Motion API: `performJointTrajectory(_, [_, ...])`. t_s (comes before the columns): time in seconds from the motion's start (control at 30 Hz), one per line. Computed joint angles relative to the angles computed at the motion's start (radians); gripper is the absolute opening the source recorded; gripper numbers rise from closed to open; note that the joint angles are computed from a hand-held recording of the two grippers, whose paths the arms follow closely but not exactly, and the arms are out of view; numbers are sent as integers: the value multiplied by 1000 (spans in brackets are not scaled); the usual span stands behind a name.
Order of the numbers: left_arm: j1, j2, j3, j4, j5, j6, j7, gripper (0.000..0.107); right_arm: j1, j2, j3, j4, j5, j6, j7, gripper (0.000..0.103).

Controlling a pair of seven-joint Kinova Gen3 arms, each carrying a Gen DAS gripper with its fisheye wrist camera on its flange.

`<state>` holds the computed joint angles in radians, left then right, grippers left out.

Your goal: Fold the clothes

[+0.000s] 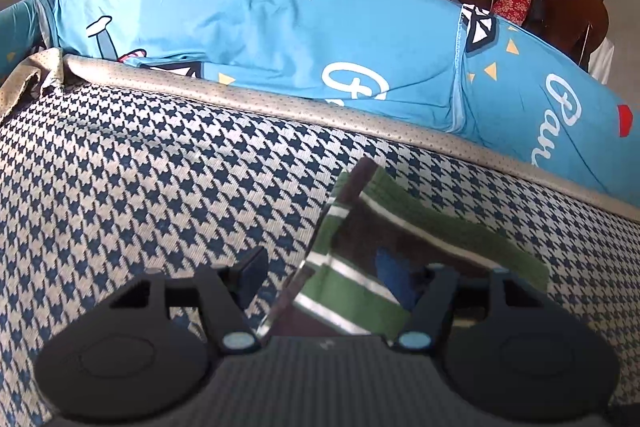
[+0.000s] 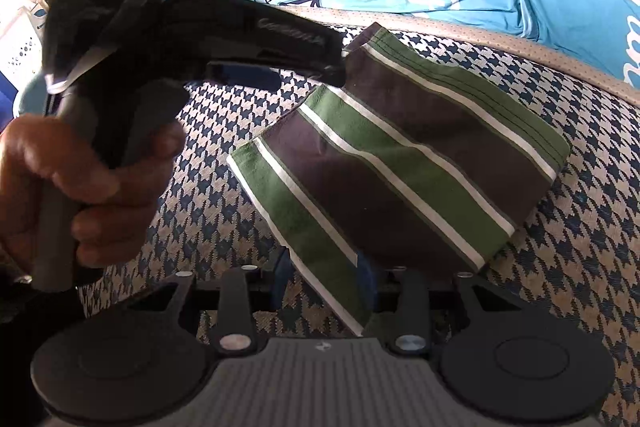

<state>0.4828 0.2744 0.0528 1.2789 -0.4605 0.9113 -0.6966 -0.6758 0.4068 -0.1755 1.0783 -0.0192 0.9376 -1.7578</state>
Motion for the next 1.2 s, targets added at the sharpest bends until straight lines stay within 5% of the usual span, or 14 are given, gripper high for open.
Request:
performJointTrajectory(0.63, [2,122,-63,-104,-33,62,48,87,9,10,-6,-12,-29,18,43,46])
performJointTrajectory(0.77, [-11,134,-69,-114,-12,70,57,99,-2,14,0,-24,-19,28,28,49])
performJointTrajectory(1.2, [8,81,-39,-113,-18,114,-38,98,-56,-17,31,-9,61,2,-117,50])
